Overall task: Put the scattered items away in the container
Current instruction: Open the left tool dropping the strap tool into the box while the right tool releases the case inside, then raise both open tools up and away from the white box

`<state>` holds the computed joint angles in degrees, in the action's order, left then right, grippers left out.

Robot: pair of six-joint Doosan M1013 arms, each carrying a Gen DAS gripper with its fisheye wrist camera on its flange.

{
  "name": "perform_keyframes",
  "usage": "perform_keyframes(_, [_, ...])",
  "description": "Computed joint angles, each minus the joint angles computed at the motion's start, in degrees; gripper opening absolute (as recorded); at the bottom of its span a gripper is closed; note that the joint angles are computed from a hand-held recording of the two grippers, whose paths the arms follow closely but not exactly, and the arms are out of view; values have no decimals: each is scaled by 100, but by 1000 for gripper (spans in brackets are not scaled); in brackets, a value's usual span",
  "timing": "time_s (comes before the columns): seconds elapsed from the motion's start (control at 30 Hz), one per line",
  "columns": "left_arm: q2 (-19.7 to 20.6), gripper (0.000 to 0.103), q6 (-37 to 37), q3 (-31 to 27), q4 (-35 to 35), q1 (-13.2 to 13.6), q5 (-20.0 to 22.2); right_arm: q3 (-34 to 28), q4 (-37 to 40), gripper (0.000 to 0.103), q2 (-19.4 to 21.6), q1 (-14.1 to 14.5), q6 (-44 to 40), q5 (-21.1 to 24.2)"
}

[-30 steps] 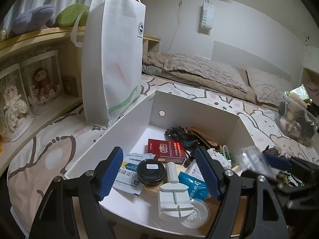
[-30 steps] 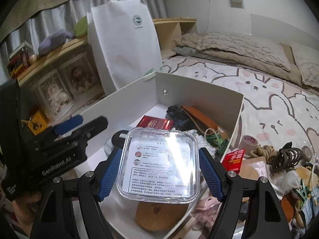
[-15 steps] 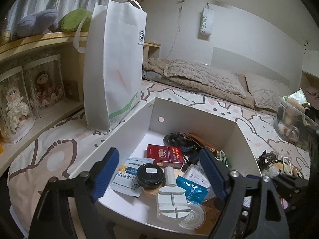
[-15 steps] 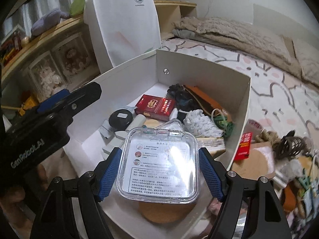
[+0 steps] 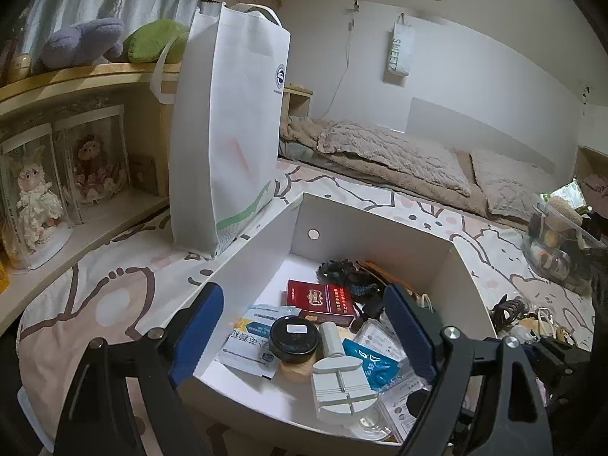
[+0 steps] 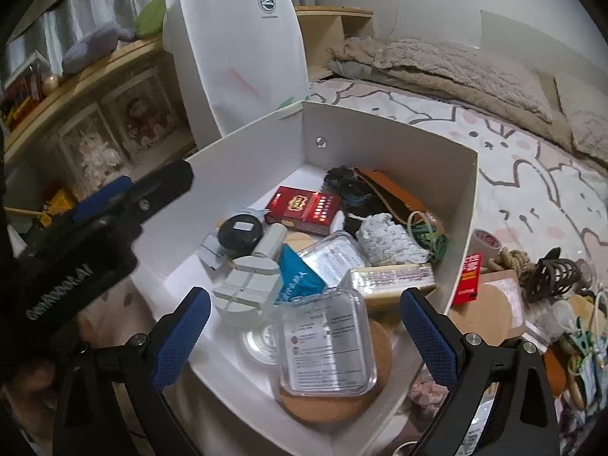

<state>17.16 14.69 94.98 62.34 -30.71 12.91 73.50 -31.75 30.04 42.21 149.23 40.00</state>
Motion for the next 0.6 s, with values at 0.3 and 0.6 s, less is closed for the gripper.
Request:
perform_keyframes(0.3, [-27, 87, 9, 9, 92, -41, -20, 113, -603, 100, -44, 54, 280, 55])
perform_keyframes(0.6, [-49, 99, -217, 22, 426, -125, 31, 425, -1631, 103, -189, 144, 1259, 166])
